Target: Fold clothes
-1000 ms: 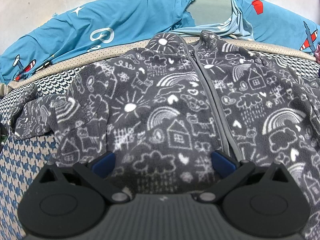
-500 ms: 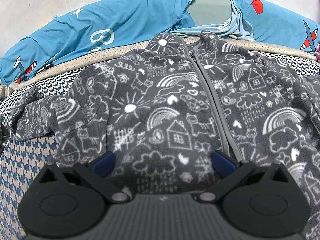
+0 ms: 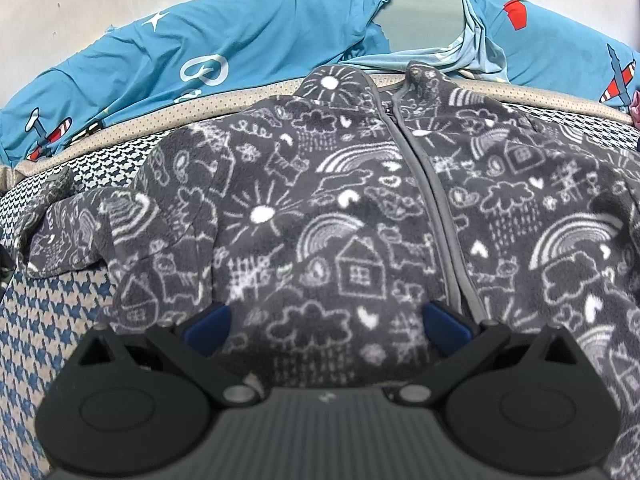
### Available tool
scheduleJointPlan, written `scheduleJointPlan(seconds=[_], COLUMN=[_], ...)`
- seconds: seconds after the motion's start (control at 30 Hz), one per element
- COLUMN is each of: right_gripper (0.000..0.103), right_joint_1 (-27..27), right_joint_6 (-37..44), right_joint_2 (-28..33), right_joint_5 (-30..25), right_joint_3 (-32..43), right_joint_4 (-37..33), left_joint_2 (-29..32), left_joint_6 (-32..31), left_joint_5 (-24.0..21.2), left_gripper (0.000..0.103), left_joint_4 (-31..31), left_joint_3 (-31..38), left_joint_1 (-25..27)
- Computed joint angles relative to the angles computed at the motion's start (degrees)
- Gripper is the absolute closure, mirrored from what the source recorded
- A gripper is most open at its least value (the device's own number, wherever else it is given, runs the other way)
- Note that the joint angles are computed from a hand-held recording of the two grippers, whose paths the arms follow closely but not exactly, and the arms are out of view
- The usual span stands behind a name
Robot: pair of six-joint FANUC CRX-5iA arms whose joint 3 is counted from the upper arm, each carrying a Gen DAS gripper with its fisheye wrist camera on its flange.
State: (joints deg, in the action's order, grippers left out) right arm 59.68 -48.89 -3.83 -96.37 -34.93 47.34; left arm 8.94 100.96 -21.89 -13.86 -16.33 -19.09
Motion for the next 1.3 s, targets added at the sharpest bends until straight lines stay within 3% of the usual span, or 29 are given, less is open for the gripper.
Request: scheduleJointPlan(seconds=[0.33, 0.43, 0.53, 0.6, 0.67, 0.77, 1.13, 1.17, 1.3], right_gripper=[0.093, 0.091, 0.077, 0.074, 0.073, 0.073, 0.066, 0.066, 0.065], right_joint_1=[-0.7, -1.1, -0.5, 0.2, 0.8, 1.3, -0.2, -0.7, -2.9], right_joint_6=[0.5, 1.4, -0.9, -1.4, -1.9, -1.7, 2.2, 2.8, 6.4], right_joint_2=[3.3, 2.9, 2.7, 3.8, 3.3, 2.5, 3.0, 3.1, 4.2], right_joint_5=[-4.4, -3.1, -5.0, -8.2, -8.1, -4.9, 12.4, 14.7, 23.9], right_joint_3=[0.7, 0.9, 1.7, 2.6, 2.2, 1.6, 1.8, 1.7, 2.0], right_joint_4=[3.1, 2.1, 0.4, 0.2, 1.3, 3.3, 12.5, 13.7, 17.6], left_joint_2=[0.1, 0.2, 0.2, 0.0, -0.3, -0.8, -3.9, -4.2, -5.9], left_joint_6=[-4.0, -4.9, -4.9, -3.6, -2.4, -1.6, -8.9, -10.3, -25.3], left_joint_5=[1.4, 1.5, 1.2, 0.6, -0.2, -1.2, 0.9, 1.5, 6.0], left_gripper=[0.000, 0.000, 0.000, 0.000, 0.000, 0.000, 0.000, 0.000, 0.000], left_joint_4=[3.2, 4.0, 4.2, 3.0, 1.7, 1.0, 9.9, 11.6, 27.2], left_joint_3=[-1.0, -1.1, -1.0, -0.6, -0.3, -0.1, -3.8, -4.4, -9.8], left_joint_1=[1.4, 1.7, 1.7, 1.3, 0.9, 0.5, 1.3, 1.5, 2.2])
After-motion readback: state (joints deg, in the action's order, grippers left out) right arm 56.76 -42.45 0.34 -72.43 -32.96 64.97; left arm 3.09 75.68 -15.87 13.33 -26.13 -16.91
